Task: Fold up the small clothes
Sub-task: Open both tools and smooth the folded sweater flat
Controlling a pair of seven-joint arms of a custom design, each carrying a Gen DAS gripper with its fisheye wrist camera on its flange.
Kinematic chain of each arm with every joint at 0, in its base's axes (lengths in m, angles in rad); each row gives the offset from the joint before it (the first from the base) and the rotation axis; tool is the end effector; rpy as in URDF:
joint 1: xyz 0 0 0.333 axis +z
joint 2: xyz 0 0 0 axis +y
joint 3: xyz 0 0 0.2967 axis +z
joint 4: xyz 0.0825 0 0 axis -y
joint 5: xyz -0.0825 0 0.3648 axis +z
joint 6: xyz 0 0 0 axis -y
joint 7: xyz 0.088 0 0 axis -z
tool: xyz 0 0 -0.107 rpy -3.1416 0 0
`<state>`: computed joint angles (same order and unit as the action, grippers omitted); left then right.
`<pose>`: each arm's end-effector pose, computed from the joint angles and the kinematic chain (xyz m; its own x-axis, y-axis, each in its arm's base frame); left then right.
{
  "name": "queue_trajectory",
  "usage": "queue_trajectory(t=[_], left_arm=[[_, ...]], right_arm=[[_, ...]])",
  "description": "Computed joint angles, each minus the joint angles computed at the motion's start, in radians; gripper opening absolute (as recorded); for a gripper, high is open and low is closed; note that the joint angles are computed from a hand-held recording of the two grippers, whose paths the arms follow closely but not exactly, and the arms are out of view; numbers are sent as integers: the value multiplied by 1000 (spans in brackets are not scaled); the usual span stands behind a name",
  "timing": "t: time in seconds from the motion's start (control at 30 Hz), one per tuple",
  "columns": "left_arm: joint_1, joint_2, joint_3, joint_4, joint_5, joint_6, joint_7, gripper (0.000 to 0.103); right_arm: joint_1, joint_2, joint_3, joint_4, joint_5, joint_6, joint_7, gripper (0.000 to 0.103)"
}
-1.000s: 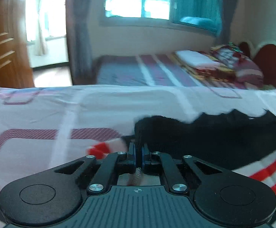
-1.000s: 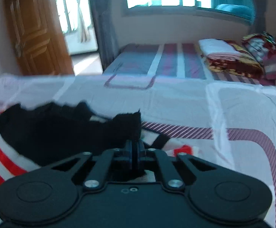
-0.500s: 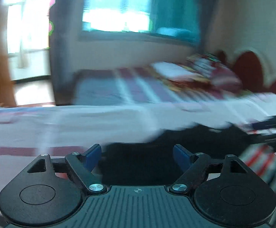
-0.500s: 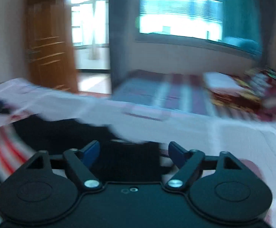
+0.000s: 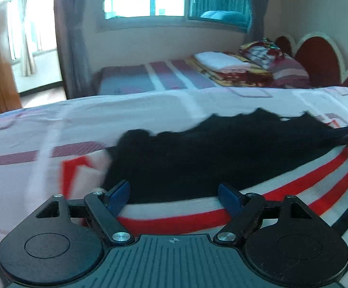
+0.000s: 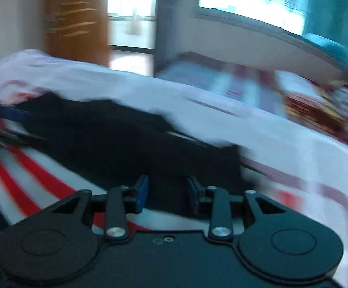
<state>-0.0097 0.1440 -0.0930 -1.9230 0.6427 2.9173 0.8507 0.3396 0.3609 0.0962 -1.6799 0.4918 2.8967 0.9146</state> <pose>0.6100 -0.0974 0.4992 0.0584 -0.9983 -0.0002 -0.6209 -0.0362 -0.7830 0.6316 0.2530 0.4798 0.5886 -0.8078 0.0317 -0.4904 -0.3880 -0.7804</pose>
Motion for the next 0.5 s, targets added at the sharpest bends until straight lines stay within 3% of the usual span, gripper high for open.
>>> queue_trajectory(t=[0.1,0.2,0.23,0.3,0.33,0.43,0.5], left_arm=[[-14,-5,17,-1,73,-7,-59,81],[-32,1,8,50,95,-64,-90,82],[-31,-19,8,33,106,-25,-108,82],[-29,-39,-10,13,74,14,-93,82],[-34,-35,-21,18,59,12,-75,82],[-50,-10,-53,34,-7,12,-16,82],[-69,11,-60,51,-15,-7,10,82]], right_arm=[[-87,-32,61,-42,129,2,-124,27],[-21,-49,2,-59,67,24,-43,30],[-17,-63,8,-69,71,37,-24,36],[-67,-102,97,-99,215,56,-146,39],[-71,-113,118,-102,259,25,-186,39],[-31,-120,135,-109,316,-17,-257,37],[23,-113,115,-118,267,-2,-240,37]])
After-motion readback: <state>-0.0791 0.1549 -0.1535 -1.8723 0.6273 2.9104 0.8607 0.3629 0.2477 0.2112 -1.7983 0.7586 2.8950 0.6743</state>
